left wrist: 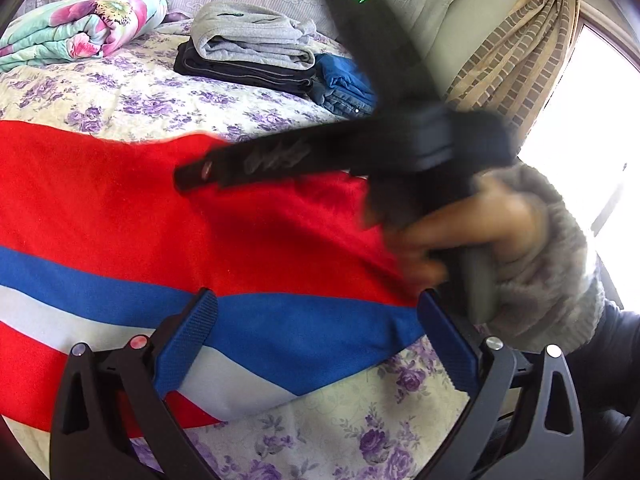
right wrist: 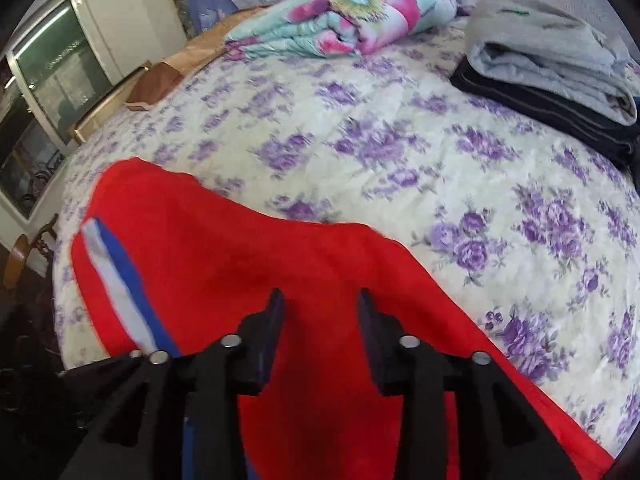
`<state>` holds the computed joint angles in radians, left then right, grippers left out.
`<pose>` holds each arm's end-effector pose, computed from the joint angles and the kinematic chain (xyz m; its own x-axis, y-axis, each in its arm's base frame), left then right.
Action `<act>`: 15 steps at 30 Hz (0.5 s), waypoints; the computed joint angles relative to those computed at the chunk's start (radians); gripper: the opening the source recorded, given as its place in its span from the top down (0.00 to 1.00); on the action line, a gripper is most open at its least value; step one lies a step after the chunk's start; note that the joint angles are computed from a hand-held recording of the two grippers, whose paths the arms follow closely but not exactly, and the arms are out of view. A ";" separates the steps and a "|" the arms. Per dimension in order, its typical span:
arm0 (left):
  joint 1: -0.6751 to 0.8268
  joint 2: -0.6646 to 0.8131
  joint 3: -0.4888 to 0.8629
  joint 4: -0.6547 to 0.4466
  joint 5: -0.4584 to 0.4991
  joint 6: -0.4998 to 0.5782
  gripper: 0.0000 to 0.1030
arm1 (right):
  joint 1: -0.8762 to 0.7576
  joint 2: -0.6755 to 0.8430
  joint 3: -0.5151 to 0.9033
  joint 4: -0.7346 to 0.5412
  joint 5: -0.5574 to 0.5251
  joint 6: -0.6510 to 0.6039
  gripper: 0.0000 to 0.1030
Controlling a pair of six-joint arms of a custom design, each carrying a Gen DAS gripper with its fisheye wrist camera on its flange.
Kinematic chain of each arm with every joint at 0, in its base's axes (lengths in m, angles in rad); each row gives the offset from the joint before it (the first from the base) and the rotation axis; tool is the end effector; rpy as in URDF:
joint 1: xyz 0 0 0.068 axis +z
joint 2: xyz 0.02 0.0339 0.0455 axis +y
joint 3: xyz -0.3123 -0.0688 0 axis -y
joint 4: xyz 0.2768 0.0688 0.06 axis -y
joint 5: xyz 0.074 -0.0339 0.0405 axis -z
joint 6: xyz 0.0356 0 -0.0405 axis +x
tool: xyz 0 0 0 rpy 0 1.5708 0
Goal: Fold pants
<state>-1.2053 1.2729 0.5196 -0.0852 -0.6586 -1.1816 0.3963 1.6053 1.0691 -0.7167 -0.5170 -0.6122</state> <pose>0.1060 -0.2160 0.1905 -0.6489 -0.3516 -0.6748 -0.0211 0.8948 -0.4459 0.2996 0.1445 0.2361 -0.4424 -0.7267 -0.5256 -0.8948 0.3968 0.2046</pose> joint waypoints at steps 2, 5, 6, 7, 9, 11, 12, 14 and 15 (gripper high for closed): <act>-0.004 0.003 0.005 -0.007 -0.003 -0.006 0.05 | -0.050 0.043 0.031 -0.007 -0.086 0.054 0.78; -0.008 0.004 0.008 -0.013 -0.006 -0.009 0.05 | -0.211 -0.022 0.026 -0.050 -0.271 0.130 0.59; -0.008 0.003 0.006 -0.011 -0.006 -0.009 0.05 | -0.288 -0.057 0.016 -0.086 -0.332 0.087 0.45; -0.008 0.002 0.005 -0.008 -0.007 -0.008 0.05 | -0.369 -0.086 0.007 -0.124 -0.376 0.034 0.38; -0.008 -0.001 0.001 -0.003 -0.008 -0.007 0.05 | -0.583 -0.096 0.021 -0.296 -0.437 -0.160 0.37; -0.009 -0.004 -0.004 0.003 -0.011 -0.006 0.05 | -0.788 -0.030 0.067 -0.488 -0.450 -0.359 0.37; -0.012 -0.005 -0.006 0.006 -0.014 -0.006 0.05 | -0.876 0.019 0.095 -0.552 -0.441 -0.415 0.37; -0.014 -0.005 -0.008 0.010 -0.017 -0.008 0.05 | -1.026 0.131 0.170 -0.643 -0.416 -0.446 0.36; -0.014 -0.005 -0.008 0.010 -0.018 -0.008 0.05 | -1.089 0.188 0.211 -0.699 -0.413 -0.469 0.36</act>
<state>-1.2195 1.2681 0.5115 -0.0748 -0.6771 -1.1898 -0.6924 1.7935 1.2802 -1.4155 -0.9297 -1.0811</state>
